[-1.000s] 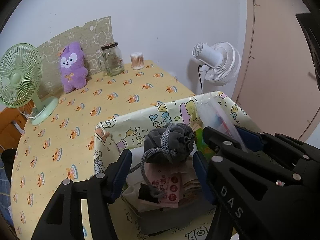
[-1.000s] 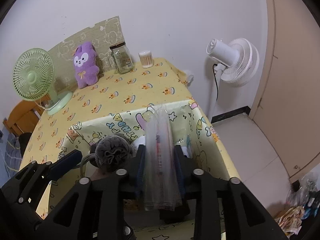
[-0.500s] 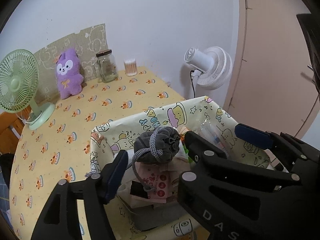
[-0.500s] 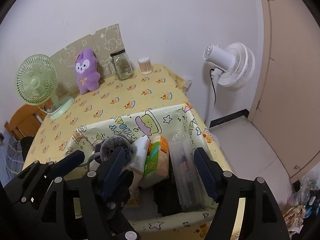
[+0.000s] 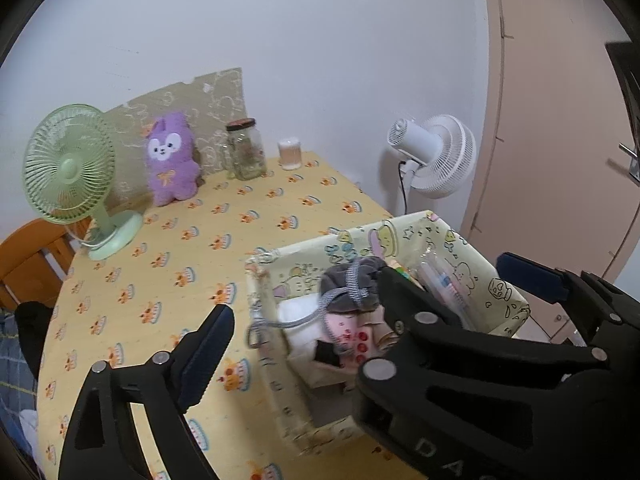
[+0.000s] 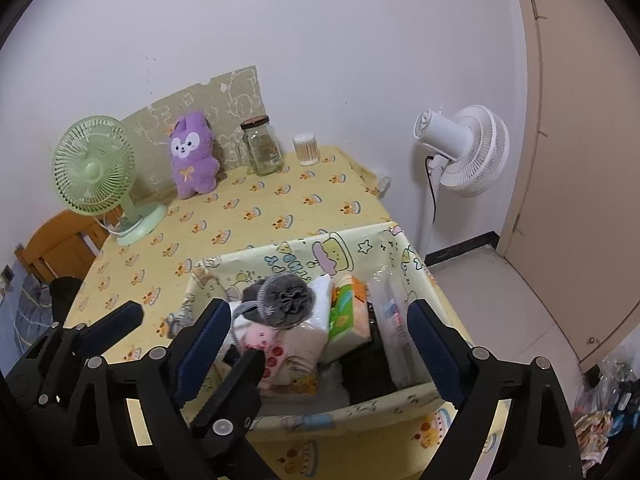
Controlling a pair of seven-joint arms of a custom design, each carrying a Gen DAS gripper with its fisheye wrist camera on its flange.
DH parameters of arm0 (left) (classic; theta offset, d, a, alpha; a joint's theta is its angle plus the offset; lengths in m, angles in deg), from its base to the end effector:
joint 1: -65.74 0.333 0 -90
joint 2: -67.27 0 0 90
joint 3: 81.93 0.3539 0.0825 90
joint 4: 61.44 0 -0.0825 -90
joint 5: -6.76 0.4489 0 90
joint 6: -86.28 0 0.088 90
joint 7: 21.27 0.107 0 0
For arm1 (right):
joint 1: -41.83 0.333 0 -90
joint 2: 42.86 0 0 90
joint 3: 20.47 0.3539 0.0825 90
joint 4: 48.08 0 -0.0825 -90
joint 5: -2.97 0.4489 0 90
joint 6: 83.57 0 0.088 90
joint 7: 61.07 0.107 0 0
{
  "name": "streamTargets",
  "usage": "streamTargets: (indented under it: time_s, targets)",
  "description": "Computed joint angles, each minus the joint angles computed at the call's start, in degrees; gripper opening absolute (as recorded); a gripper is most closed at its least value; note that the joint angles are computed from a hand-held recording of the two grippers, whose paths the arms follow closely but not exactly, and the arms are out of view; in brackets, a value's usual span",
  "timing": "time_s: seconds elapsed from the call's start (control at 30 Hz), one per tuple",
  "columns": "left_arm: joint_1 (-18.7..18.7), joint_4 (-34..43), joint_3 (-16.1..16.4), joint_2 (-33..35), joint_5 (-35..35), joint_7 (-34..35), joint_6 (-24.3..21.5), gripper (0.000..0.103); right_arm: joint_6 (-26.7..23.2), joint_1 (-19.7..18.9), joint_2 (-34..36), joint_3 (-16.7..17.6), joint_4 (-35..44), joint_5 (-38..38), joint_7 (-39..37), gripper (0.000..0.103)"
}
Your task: Organize soft objects
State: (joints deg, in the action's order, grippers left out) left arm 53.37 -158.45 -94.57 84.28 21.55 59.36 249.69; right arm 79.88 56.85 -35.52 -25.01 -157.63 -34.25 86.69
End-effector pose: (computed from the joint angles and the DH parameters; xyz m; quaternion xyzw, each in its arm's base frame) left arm 0.6937 -0.3162 0.5411 -0.4825 0.7665 -0.3442 0.2476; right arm 0.6798 0.1613 0.5245 -0.5469 0.7196 -0.2755 0.3274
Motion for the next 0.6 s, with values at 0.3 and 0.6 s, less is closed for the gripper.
streamTargets:
  time_s: [0.3,0.6]
  targets:
    - [0.0,-5.6,3.0,-4.7,4.1,-6.8,4.1,0.097,-0.9,0.9,-2.1,1.1,-0.4,-7.8,5.9,0.095]
    - [1.2,-11.3,4.8,-9.9,10.6,-15.2,7.7,0.101,-0.3,0.5,-4.0,3.3,-0.9,-13.7,8.6,0.097]
